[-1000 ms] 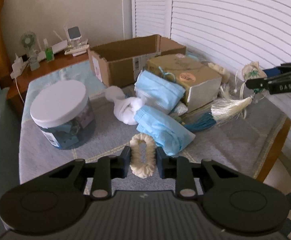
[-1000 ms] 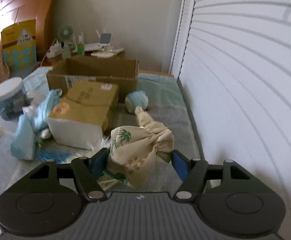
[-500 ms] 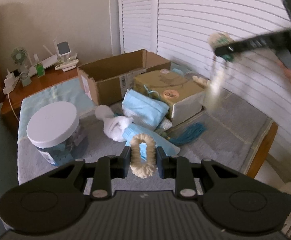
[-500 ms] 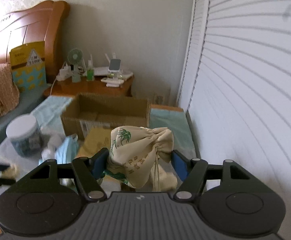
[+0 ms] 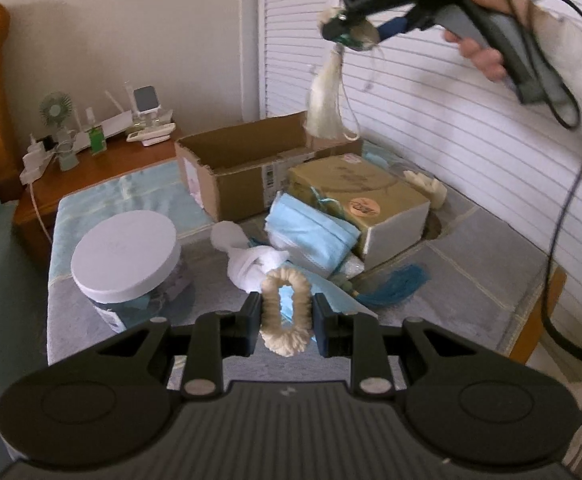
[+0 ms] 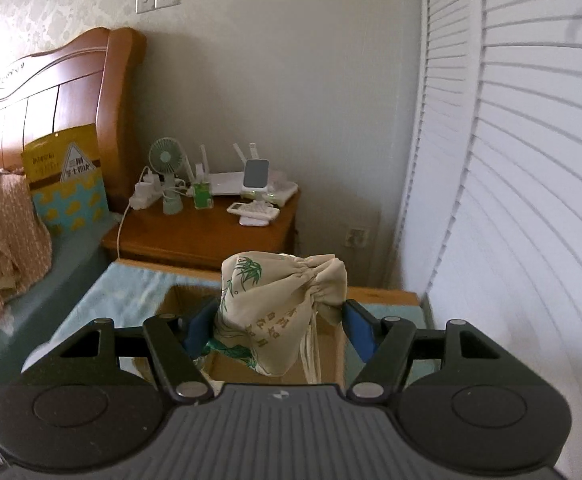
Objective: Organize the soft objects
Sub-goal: 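Carry the cream pouch with the right tool and drop it into the cardboard box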
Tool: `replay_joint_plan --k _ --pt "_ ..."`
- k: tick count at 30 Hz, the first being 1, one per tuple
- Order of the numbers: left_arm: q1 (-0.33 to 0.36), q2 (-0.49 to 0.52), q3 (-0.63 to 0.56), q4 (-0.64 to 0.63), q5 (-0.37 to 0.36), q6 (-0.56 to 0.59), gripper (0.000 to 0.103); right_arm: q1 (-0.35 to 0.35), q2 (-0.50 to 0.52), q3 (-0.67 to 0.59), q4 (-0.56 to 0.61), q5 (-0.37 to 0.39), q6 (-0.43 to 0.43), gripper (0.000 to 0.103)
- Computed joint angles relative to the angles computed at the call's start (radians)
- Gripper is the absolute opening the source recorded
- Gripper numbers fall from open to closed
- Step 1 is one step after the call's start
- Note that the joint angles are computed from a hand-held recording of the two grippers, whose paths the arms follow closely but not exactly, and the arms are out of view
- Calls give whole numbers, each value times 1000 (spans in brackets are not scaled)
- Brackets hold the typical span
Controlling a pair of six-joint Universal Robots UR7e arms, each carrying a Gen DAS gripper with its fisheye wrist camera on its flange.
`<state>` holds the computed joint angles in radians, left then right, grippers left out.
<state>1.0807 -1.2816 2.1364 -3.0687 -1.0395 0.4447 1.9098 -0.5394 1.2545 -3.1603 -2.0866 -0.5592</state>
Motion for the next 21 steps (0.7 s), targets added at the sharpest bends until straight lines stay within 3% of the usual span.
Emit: replay_joint_plan --k 7,16,18,21 --pt "-3 -1 2 -5 49 -36 25 -18 130 -235 146 -4 91 73" --pt "4 6 -22 19 77 -56 25 -44 192 -297 227 -64 111 78" --pt "3 8 -25 21 78 -54 25 -45 190 -290 215 -73 109 92" --pt "4 11 -35 38 71 -60 25 -48 153 -224 162 -51 108 103"
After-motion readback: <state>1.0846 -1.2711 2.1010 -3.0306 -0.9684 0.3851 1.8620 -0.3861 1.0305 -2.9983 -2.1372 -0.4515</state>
